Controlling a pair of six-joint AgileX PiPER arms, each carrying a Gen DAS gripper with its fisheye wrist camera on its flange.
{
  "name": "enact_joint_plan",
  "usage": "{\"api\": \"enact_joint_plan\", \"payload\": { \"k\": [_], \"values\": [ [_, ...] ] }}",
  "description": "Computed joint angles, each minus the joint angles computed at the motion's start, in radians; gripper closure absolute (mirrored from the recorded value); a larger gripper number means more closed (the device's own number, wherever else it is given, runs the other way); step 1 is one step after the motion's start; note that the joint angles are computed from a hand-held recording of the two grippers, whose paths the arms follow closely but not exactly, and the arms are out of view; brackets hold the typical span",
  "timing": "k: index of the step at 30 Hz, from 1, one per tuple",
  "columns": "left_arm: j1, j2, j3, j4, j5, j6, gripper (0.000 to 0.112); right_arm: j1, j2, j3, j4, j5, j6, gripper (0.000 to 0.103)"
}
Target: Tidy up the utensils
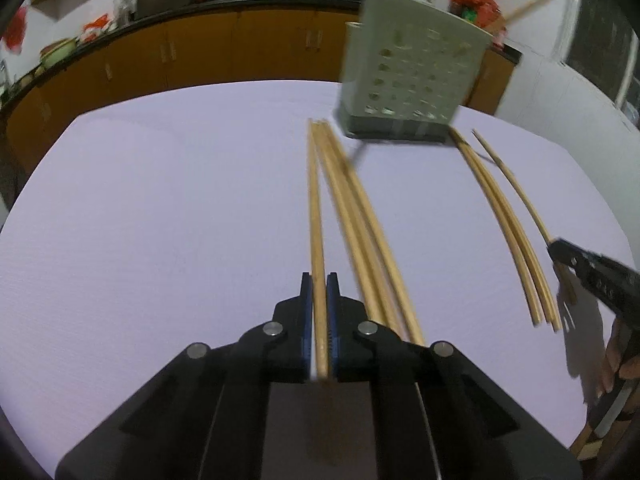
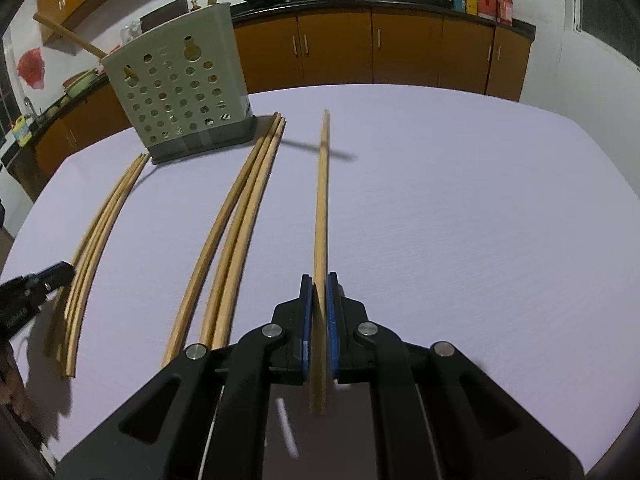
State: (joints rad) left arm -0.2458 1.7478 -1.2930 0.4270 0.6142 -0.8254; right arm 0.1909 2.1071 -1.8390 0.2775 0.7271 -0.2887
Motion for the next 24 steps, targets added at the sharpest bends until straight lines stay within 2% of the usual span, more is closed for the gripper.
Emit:
{"api": "enact_joint_plan", "payload": {
  "k": [5,15,24],
  "values": [
    [0.061,-0.021,0.032,-0.002,-0.026,-0.010,0.104,-0.016,0.037,-0.064,-0.017,0.021,0.043,0.095],
    [0.093,-0.040,0.059,-0.080,-0.076,0.049,0.103,-0.017,0.035,-0.056,-0.016,0.017,0.040,0.095],
    [0.090,-0.040,0.057,-0.081,-0.074,0.045,0.102,-0.016,0.036,-0.057,-0.020,0.016,0.041,0.095]
  ]
}}
